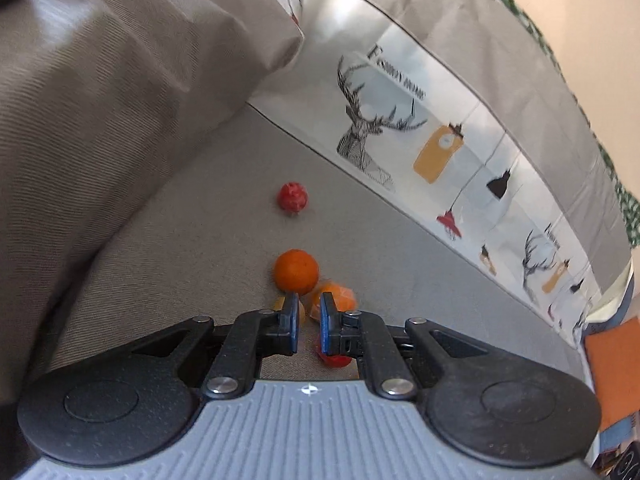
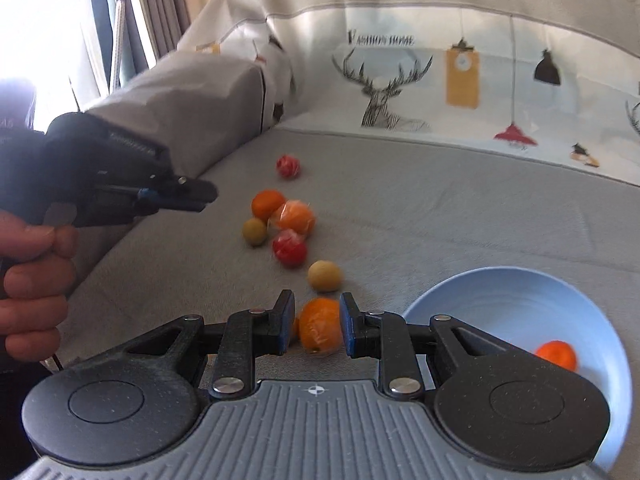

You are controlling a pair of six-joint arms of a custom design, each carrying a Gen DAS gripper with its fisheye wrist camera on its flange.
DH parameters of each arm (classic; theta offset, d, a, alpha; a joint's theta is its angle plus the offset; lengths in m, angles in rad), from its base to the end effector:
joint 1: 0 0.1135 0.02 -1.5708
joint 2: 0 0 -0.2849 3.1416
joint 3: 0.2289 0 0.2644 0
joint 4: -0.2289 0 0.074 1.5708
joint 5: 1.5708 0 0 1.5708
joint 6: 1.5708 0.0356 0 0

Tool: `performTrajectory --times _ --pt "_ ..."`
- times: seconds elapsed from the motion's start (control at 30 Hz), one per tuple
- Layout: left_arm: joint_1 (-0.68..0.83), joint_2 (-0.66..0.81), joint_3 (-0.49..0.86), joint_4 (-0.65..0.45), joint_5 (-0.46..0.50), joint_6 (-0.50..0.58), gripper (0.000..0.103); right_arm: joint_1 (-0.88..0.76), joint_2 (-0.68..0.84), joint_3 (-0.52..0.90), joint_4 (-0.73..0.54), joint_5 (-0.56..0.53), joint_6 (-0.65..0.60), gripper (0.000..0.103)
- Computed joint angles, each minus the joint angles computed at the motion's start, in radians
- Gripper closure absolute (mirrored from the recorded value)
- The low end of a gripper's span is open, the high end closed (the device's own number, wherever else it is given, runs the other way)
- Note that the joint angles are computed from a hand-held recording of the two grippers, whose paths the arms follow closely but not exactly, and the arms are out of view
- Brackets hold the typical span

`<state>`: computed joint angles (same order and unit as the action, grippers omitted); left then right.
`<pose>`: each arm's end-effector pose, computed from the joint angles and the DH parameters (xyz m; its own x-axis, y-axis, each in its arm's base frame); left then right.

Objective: Organize fruits
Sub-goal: 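Grasp a tan fruit with the left tool while the right tool grasps the net-wrapped orange, then carry both fruits over the blue plate and open both tools to release them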

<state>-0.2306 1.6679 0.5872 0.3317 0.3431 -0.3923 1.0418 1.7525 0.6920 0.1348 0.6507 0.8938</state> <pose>0.2898 -0.0803 0.1249 -0.7865 -0.1852 -0.5892 0.1671 0.8546 -0.4917 0.1756 0.2577 0.1166 -0.6448 0.1259 -0.7539 -0.0008 0.9862 0.1655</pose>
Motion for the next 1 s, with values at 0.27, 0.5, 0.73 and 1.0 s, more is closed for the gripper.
performTrajectory --times 0.27,0.5,0.73,1.0 --pt "-0.105 0.142 0.089 -0.003 -0.158 0.06 0.074 -0.081 0.114 0.107 -0.078 -0.098 -0.018 0.068" --pt "-0.145 0.222 0.149 -0.032 -0.234 0.121 0.077 -0.119 0.16 0.148 -0.106 -0.172 -0.028 0.066" --pt "-0.139 0.162 0.078 0.041 -0.227 0.129 0.077 -0.115 0.132 0.118 -0.078 -0.151 -0.009 0.068" --pt "-0.186 -0.058 -0.105 0.154 -0.227 0.143 0.077 -0.032 -0.005 0.009 -0.006 0.024 -0.004 0.068"
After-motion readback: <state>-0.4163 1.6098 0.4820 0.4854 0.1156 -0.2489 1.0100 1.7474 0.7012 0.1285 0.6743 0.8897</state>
